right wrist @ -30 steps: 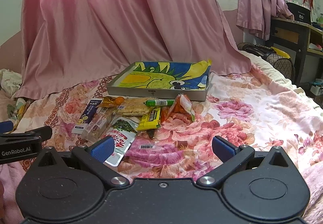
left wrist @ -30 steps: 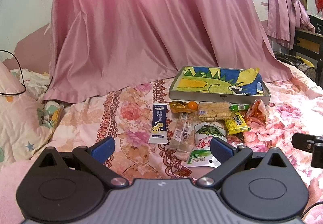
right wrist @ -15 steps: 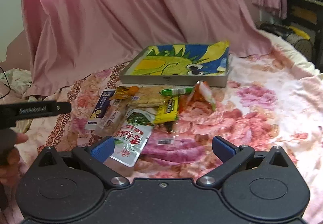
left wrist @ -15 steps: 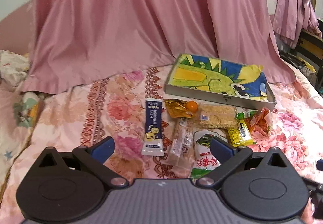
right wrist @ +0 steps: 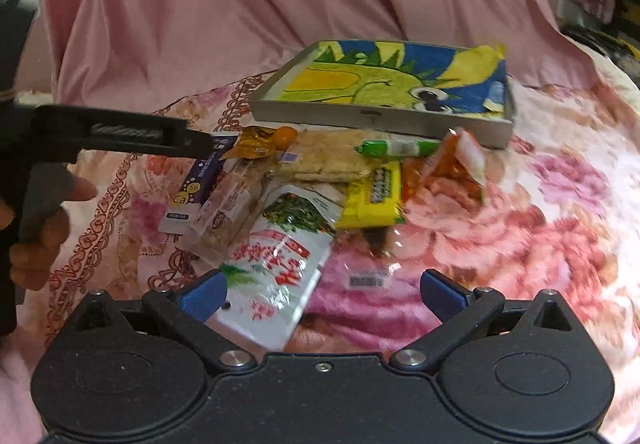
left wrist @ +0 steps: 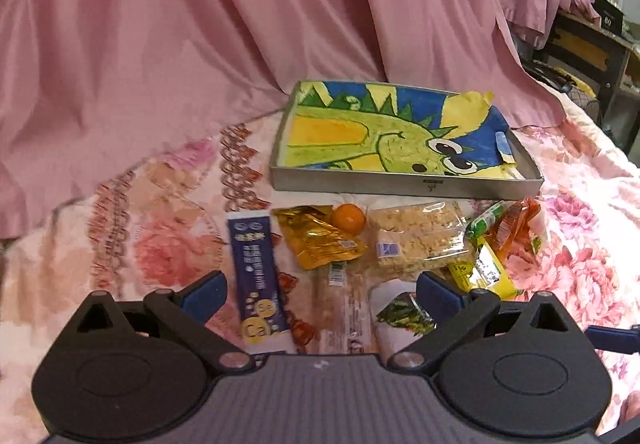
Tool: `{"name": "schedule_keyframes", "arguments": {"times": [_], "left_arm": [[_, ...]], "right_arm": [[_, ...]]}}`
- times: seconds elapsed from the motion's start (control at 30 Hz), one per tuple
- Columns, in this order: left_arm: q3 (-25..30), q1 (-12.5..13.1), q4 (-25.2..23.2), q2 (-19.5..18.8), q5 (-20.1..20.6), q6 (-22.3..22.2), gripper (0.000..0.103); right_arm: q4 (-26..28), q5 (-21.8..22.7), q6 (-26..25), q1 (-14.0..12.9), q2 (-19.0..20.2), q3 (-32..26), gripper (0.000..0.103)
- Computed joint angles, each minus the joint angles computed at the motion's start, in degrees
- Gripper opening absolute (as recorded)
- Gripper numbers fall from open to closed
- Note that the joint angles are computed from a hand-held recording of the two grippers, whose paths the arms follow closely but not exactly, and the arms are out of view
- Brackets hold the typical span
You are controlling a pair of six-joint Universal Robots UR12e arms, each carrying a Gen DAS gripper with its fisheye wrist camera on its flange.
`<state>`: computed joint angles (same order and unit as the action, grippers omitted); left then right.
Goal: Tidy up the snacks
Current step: 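Grasp the white-green drink pouch with the right tool while the left tool grasps the wrapped granola bar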
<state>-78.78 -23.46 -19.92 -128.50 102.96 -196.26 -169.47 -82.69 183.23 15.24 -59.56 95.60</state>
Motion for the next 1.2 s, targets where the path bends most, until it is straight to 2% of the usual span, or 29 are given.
{"name": "schedule_keyframes", "arguments": {"times": [0.2,0.33,0.43,0.63,0.8,0.87,1.03,1.13,1.2], "left_arm": [[0.77,1.20,-0.60,-1.20,-4.96,1.21,0.103],[1.77,1.68,-2.78,-1.99,-7.78,3.75,0.096],[2.74,1.78,-4.99,-2.57,-8.08,4.45,0.092],[3.53,2.31,-7.01,-2.99,-7.97,2.27,0.091],[4.10,2.22,-8.42,-3.31,-7.02,2.77,0.081],[4.39,2.12,-8.71,-3.50,-6.72,3.24,0.075],[4.82,2.11,-9.86,-3.73,-8.35,5.07,0.058],[5.10,1.81,-10.62,-3.89,-7.85,6.51,0.054],[5.37,1.61,-11.01,-4.09,-7.21,6.92,0.054]], "right_arm": [[-3.61,-3.55,-2.47,1.73,3.71,-2.75,0.102],[-3.30,-5.15,-4.49,2.66,5.37,-4.21,0.102],[-1.94,-5.32,-4.74,3.08,6.26,-5.36,0.102],[-0.84,-3.44,-2.23,3.26,7.94,-7.18,0.102],[-0.41,-3.80,-1.97,3.73,8.79,-8.13,0.101],[0.06,-3.94,-1.73,3.76,8.79,-8.22,0.099],[-0.02,-3.69,-1.15,3.56,8.51,-7.86,0.087],[0.16,-4.18,-0.11,3.51,8.53,-7.93,0.080],[-0.01,-3.83,1.00,3.31,8.51,-7.88,0.079]]}}
